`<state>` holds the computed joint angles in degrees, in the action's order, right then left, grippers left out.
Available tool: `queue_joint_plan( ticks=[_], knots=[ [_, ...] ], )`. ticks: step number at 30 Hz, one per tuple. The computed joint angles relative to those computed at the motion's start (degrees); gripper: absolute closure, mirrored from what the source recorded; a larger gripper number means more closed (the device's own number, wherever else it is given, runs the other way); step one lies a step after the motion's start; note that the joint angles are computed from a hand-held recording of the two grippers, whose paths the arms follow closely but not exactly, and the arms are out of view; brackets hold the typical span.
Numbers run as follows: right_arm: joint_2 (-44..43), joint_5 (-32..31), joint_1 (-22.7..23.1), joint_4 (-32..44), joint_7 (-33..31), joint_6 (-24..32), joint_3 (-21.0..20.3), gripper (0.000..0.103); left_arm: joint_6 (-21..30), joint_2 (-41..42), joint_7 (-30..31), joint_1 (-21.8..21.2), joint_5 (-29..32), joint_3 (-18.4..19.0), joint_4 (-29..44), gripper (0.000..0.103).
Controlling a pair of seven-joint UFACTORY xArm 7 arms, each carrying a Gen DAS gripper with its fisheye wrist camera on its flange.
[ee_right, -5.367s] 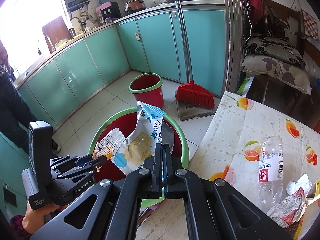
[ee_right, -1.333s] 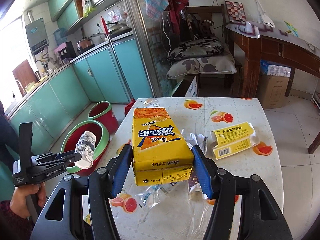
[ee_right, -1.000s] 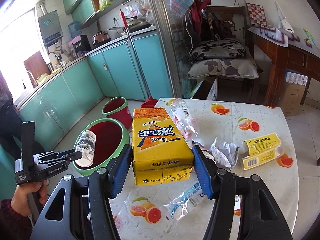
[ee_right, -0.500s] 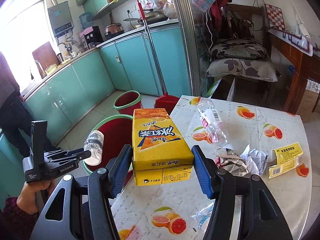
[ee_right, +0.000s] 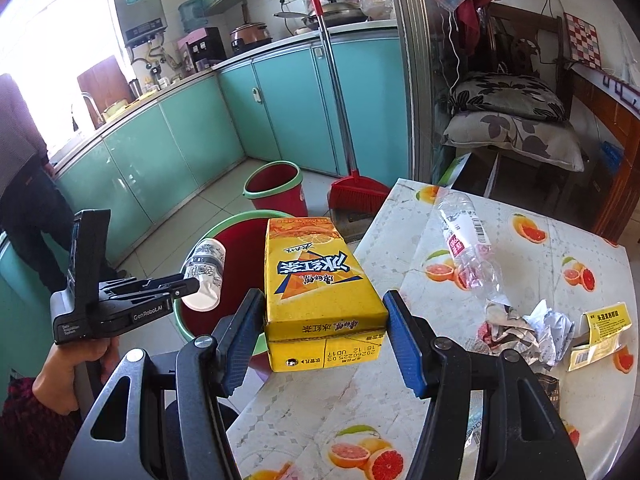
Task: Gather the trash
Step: 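Carry the paper cup and yellow carton in both grippers over the red bin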
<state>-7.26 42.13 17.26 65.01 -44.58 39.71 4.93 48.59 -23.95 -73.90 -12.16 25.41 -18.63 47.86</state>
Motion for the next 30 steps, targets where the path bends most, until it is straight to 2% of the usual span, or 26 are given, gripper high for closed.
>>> queue_joint_plan(
  ticks=[11,30],
  knots=[
    [2.07,-1.10,0.25,2.26,0.17,0.14,1.02,0.044,2.60,-0.01,0.99,0.49,0.04,0.44,-0.08,0.082],
    [8.72,-8.47,1.74,6.37,5.84,-0.91,4.92,0.044,0.39,1.24,-0.21,1.42,-0.91,2.43,-1.51,0.082]
  ],
)
